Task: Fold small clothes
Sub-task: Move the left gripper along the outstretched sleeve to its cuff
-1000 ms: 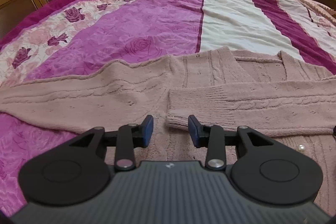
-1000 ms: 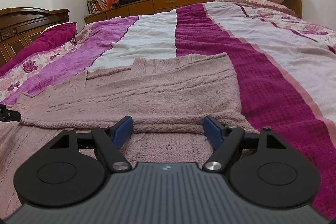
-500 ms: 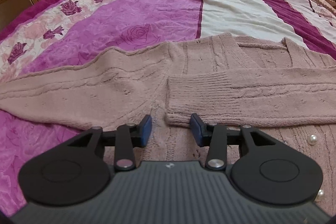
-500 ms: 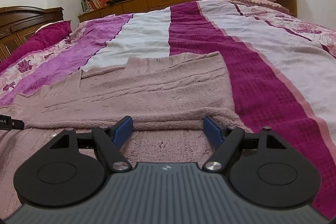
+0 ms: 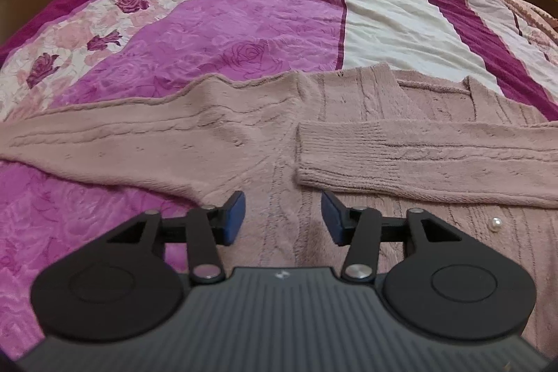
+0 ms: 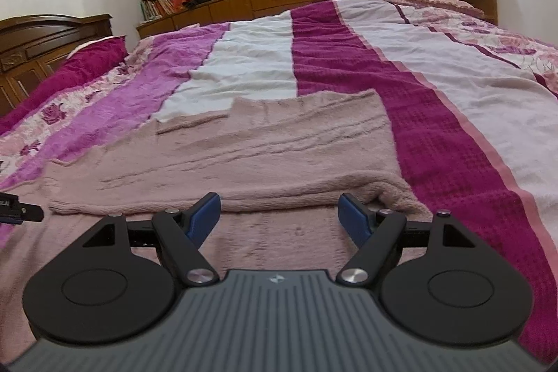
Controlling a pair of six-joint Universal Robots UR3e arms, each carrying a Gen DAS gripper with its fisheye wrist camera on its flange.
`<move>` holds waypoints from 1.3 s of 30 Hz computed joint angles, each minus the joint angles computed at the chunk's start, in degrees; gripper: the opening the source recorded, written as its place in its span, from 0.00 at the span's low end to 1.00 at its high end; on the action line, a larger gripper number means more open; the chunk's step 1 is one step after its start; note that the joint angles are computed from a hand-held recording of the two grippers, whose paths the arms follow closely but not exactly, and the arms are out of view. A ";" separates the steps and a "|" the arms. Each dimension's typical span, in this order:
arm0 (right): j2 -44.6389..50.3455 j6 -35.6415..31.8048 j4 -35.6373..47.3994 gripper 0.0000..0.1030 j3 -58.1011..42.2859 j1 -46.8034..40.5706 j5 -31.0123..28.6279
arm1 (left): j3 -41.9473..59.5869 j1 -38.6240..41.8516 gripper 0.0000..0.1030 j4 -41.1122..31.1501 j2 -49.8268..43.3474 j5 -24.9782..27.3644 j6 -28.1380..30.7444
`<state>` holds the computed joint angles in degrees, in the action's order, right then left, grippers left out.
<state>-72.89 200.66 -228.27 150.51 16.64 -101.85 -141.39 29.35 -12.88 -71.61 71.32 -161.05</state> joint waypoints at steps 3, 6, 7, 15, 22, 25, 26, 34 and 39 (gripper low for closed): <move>-3.31 1.10 3.91 0.78 -0.97 3.12 -1.72 | -0.76 2.76 0.50 -5.53 5.69 -1.81 2.78; -7.05 2.46 7.96 0.78 -1.54 5.54 -2.67 | -0.83 5.63 0.51 -12.20 11.08 -3.52 6.06; -8.27 3.04 9.44 0.78 -1.78 6.36 -2.97 | -0.82 6.75 0.55 -14.41 12.64 -4.36 7.28; -14.75 7.74 18.09 0.78 -2.76 11.90 -5.03 | -0.20 18.69 0.58 -33.58 26.75 -11.63 16.88; -15.89 10.08 22.08 0.78 -3.97 16.97 -8.63 | 1.46 29.08 0.58 -42.80 30.60 -15.85 22.61; -15.55 10.36 22.70 0.78 -4.18 17.49 -9.12 | 1.89 33.12 0.58 -44.82 30.47 -17.13 24.49; -15.40 10.48 22.94 0.78 -4.32 17.69 -9.32 | 1.96 34.17 0.58 -44.94 30.14 -17.35 24.80; -14.82 11.46 23.56 0.78 -4.21 18.72 -10.76 | 0.85 37.93 0.58 -37.95 24.01 -16.12 22.74; -13.37 12.07 22.73 0.78 -3.78 18.35 -10.57 | 0.41 37.68 0.58 -28.86 16.43 -13.91 17.59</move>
